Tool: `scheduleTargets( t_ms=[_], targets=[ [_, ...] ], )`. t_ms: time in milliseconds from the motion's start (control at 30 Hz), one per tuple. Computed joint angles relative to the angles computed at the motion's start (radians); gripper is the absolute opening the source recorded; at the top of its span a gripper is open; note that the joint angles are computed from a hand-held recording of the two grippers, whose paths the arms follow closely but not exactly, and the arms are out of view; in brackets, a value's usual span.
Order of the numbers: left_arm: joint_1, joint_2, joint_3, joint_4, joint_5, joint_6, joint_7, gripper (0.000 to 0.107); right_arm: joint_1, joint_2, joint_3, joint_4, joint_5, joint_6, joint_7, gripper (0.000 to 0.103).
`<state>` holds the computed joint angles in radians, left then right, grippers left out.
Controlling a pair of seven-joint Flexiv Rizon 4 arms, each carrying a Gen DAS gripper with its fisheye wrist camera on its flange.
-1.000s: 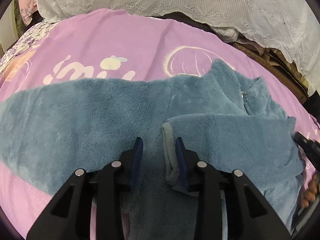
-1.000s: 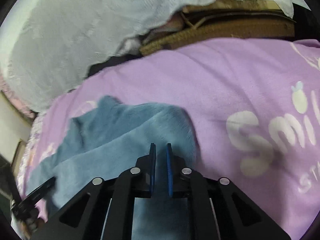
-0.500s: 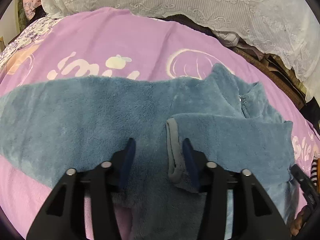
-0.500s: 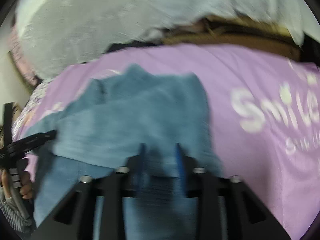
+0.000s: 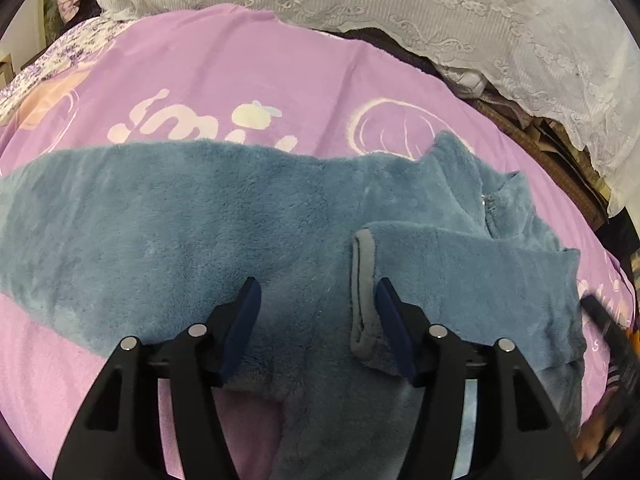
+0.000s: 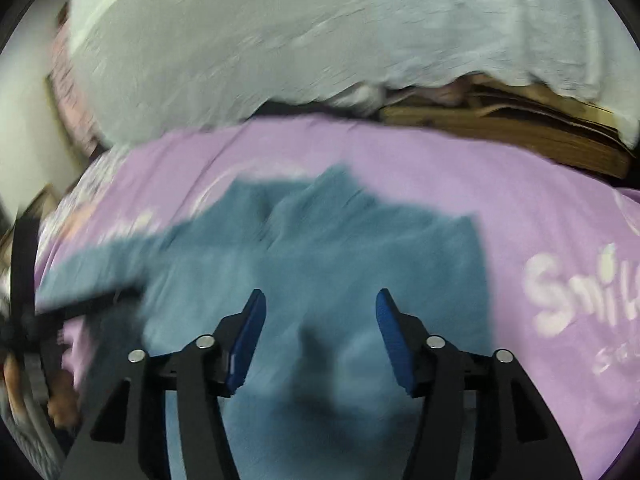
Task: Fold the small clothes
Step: 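Grasp the other sleeve cuff with the left tool while the right tool releases, then lift the held sleeve with the left tool and lay it across the jacket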
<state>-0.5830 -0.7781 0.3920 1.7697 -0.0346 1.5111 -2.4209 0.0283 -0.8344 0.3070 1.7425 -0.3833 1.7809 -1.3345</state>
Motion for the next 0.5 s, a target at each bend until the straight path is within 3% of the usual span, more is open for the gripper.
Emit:
scheduleTargets(
  t_ms=[133, 167, 233, 267, 367, 500],
  targets=[
    [-0.054, -0.026, 0.061, -0.050, 0.032, -0.072, -0.017, 0.063, -0.009, -0.089, 0.013, -0.153, 0.034, -0.229, 0.024, 0.060],
    [-0.056, -0.025, 0.063, -0.055, 0.044, -0.080, -0.024, 0.063, 0.008, -0.095, 0.001, -0.150, 0.080, -0.197, -0.021, 0.060],
    [-0.047, -0.010, 0.054, -0.045, 0.064, -0.078, -0.043, 0.063, 0.065, -0.051, -0.082, -0.085, 0.088, -0.116, 0.009, 0.061],
    [-0.039, 0.001, 0.044, -0.032, 0.071, -0.067, -0.052, 0.064, 0.066, -0.035, -0.087, -0.057, 0.080, -0.081, 0.023, 0.067],
    [-0.057, 0.039, 0.061, 0.026, 0.087, -0.025, -0.095, 0.072, -0.018, -0.014, 0.023, 0.030, 0.055, 0.019, -0.034, 0.083],
    [-0.116, 0.101, 0.128, 0.151, 0.103, 0.046, -0.170, 0.074, 0.006, -0.032, 0.000, 0.033, 0.007, -0.076, -0.052, 0.091]
  ],
)
